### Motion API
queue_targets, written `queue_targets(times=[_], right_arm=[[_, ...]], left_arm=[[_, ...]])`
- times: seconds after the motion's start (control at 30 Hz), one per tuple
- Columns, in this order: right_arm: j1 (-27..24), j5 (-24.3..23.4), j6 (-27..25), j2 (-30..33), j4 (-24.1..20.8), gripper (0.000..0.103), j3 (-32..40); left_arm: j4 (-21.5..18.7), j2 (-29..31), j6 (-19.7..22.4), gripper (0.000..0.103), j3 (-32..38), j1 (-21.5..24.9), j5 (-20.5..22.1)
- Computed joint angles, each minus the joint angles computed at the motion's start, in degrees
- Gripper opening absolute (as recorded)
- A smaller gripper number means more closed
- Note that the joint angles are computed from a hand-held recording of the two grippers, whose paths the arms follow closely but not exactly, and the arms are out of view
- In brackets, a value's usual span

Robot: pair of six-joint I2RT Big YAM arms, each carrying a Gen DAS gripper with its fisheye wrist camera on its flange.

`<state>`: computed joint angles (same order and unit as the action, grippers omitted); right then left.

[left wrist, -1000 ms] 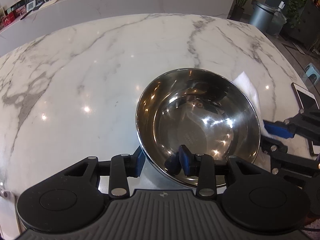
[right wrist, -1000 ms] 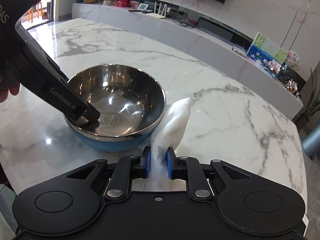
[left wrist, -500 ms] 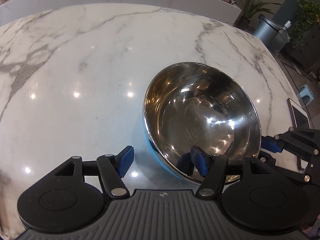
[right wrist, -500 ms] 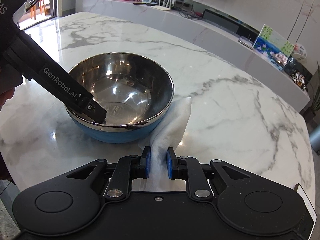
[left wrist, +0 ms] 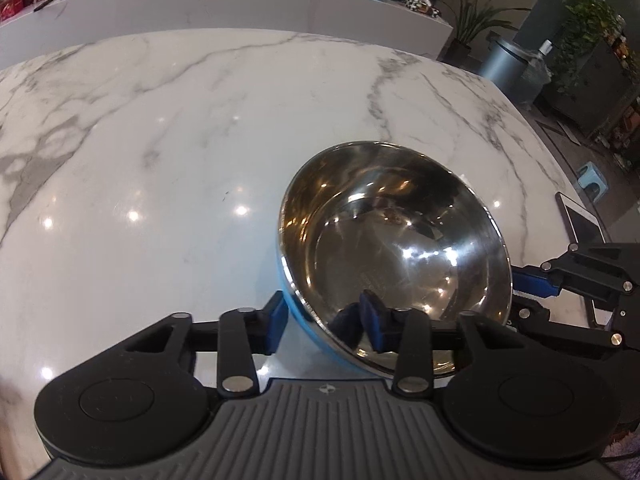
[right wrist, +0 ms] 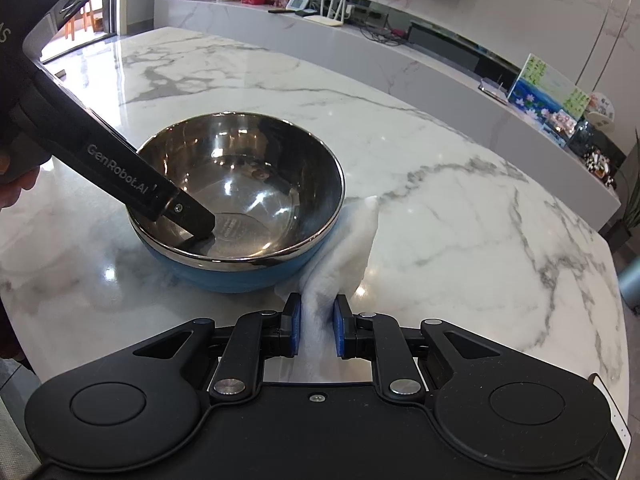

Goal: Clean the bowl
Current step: 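Rub the tissue along the bowl's blue outer wall with the right gripper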

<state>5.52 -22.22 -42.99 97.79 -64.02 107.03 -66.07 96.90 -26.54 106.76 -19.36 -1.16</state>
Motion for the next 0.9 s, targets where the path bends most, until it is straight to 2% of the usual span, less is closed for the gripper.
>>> queue_targets(times=[0.17, 0.27, 0.43, 0.9], right_arm=[[-0.80, -1.50, 1.43, -0.86, 2.14, 0.014, -0.13], [-1.40, -2.90, 2.51, -1.19, 3.77, 0.014, 0.00], [-2.00, -4.77, -0.30, -1.02, 3.91, 0.014, 0.45], [-1.27, -4.29, 0.39, 2.18, -2.58, 0.014, 3.19]], left_arm=[[-0.84, 0.63, 2.18, 0.028, 1.19, -0.05, -1.32], [-1.43, 1.00, 4.97, 0.026, 1.96, -0.15, -1.65], [-1.58, 1.14, 6.71, 0.027, 2.14, -0.17, -1.34], [-1.02, 0.61, 6.86, 0.027, 1.38, -0.75, -2.94]])
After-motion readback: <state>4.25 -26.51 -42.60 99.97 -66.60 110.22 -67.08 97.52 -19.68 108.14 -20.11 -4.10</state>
